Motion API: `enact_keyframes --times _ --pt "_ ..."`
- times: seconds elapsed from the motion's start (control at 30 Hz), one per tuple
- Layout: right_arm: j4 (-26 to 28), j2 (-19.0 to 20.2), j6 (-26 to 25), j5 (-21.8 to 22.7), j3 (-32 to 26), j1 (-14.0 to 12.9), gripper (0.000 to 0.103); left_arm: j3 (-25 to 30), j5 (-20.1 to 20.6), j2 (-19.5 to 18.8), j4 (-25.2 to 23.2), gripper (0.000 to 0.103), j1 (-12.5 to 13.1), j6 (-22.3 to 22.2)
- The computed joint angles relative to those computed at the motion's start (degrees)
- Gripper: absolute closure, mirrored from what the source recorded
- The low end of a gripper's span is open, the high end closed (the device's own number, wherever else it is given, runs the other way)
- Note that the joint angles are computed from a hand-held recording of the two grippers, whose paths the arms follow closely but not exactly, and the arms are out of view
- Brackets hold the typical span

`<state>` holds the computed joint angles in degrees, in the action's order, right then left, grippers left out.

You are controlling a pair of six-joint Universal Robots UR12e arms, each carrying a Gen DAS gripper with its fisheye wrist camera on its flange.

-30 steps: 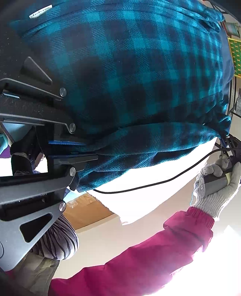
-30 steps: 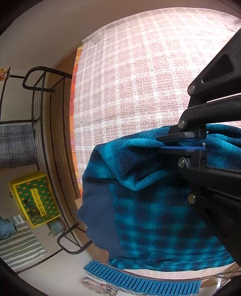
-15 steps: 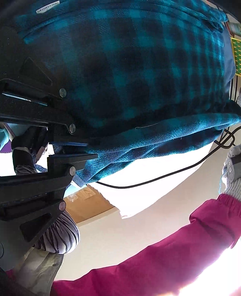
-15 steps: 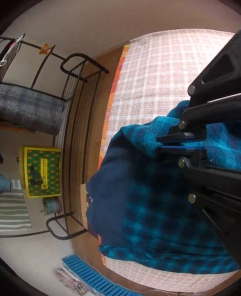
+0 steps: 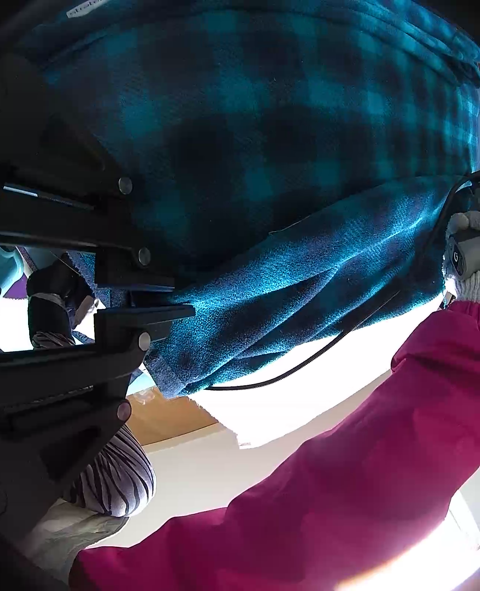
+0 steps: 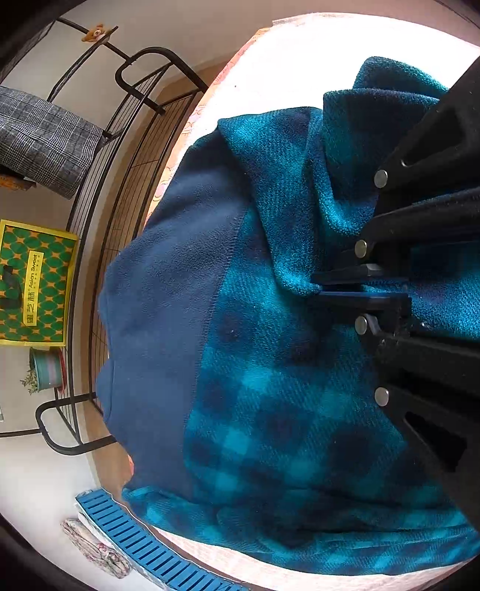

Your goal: Fold large clothes

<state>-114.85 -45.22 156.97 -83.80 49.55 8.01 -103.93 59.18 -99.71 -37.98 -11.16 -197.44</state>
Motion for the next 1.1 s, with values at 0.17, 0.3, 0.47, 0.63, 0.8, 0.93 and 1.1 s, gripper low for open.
enact_keyframes --times 0.17,0.3,0.47,0.63,0.8,0.93,1.1 --pt "-0.50 -3.36 1.46 8.41 2.13 -2.49 0.071 -0.23 0.38 0.32 0.20 0.099 0.00 0.08" --pt "-2.16 -8.06 2.10 11.74 6.84 -5.09 0.072 0.31 1.19 -0.14 0.47 0.099 -0.65 0.07" --pt "-2.13 -12.60 0.15 10.06 13.46 -7.03 0.072 -0.20 0.64 0.02 1.42 0.099 -0.66 -0.86" --pt "-2.25 -12.62 1.17 4.56 16.37 -8.15 0.076 -0.91 -0.97 -0.59 2.70 0.099 -0.24 -2.67" --pt "-3.28 -12.61 5.11 -0.14 18.29 -9.28 0.075 -1.34 -1.07 -0.76 3.64 0.099 -0.36 -3.60" --pt "-3.26 -17.15 3.13 6.16 22.07 -11.52 0.073 -2.20 -1.55 -0.38 4.70 0.099 0.03 -4.22" --pt "5.95 -25.46 -3.56 18.63 29.00 -15.53 0.069 -3.89 -5.27 -0.30 7.15 0.099 1.42 -8.50"
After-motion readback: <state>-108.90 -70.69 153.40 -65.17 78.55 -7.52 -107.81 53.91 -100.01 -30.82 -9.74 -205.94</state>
